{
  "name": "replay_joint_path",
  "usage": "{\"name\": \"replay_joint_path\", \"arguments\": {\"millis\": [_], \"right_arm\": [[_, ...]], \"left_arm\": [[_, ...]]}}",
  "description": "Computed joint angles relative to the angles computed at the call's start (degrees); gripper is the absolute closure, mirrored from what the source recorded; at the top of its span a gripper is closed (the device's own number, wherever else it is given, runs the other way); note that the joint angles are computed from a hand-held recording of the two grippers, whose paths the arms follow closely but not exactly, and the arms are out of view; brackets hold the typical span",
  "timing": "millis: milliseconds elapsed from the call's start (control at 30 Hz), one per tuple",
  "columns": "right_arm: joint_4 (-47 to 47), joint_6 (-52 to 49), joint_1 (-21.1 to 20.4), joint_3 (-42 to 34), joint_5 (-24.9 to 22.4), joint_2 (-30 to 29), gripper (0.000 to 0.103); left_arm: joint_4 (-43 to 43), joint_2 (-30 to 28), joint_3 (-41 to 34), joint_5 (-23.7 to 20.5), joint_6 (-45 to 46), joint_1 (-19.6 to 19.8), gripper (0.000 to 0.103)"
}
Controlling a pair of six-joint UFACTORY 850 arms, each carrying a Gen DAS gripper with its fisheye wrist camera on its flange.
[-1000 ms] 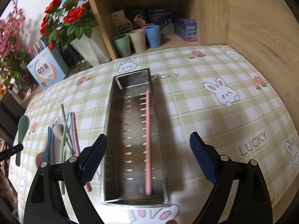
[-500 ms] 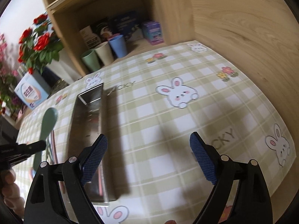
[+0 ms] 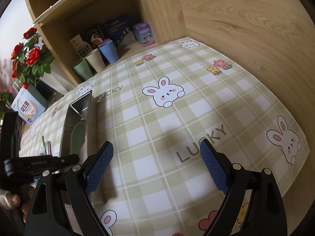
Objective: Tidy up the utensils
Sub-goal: 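Carry the teal spoon into the steel tray and open the left tool, then move the left tool back and grasp the pink spoon handle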
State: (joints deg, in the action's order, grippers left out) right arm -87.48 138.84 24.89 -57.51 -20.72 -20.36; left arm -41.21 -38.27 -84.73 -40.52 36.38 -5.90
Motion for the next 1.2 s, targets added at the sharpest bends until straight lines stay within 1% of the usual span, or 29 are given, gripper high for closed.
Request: {"name": "replay_joint_path", "arguments": {"millis": [367,400,467,533,600,700,767,900,1033,1133,1200], "right_arm": [[2.09,-1.21,0.44,0.51,-0.22,0.52,0.017],[2.04,-1.19,0.38,0.51,-0.21,0.48,0.017],[2.98,-1.95,0.60,0.45,-0.34,0.59,0.017],[3.78,-2.61,0.92,0.29,-0.53,0.70,0.017],[4.35,-3.19,1.25,0.09,-0.78,0.79,0.017],[5.50,-4.40,1.69,-0.41,-0.98,0.75,0.017],[5.75,-4.54,2.16,-0.76,-1.18,0.77,0.017],[5.62,-4.48,3.10,-1.83,-1.20,0.34,0.017],[5.50,-4.78,4.48,-3.99,-1.28,-1.02,0.017],[4.21,-3.20,5.40,-5.43,-1.33,-2.06,0.017],[3.98,-2.68,5.97,-6.47,-1.16,-2.83,0.017]], "left_arm": [[1.07,-2.57,-2.68,-3.66,1.77,-0.62,0.096],[1.01,-2.52,-2.62,-3.89,1.97,-0.63,0.095],[0.22,-2.28,-2.42,-4.44,2.97,-0.30,0.085],[-1.11,-1.27,-1.49,-4.39,5.10,0.28,0.078],[-2.19,-0.07,-0.48,-3.75,7.44,0.65,0.074],[-5.02,2.71,1.95,-2.44,13.28,1.72,0.068],[-7.55,4.74,3.71,-1.45,17.58,2.94,0.064],[-13.17,8.19,6.37,0.17,24.77,6.45,0.062],[-17.10,10.66,8.15,2.55,30.14,10.37,0.059],[-18.39,11.78,9.09,4.26,32.41,12.94,0.059],[-19.72,12.65,10.02,5.69,34.49,15.52,0.059]]}}
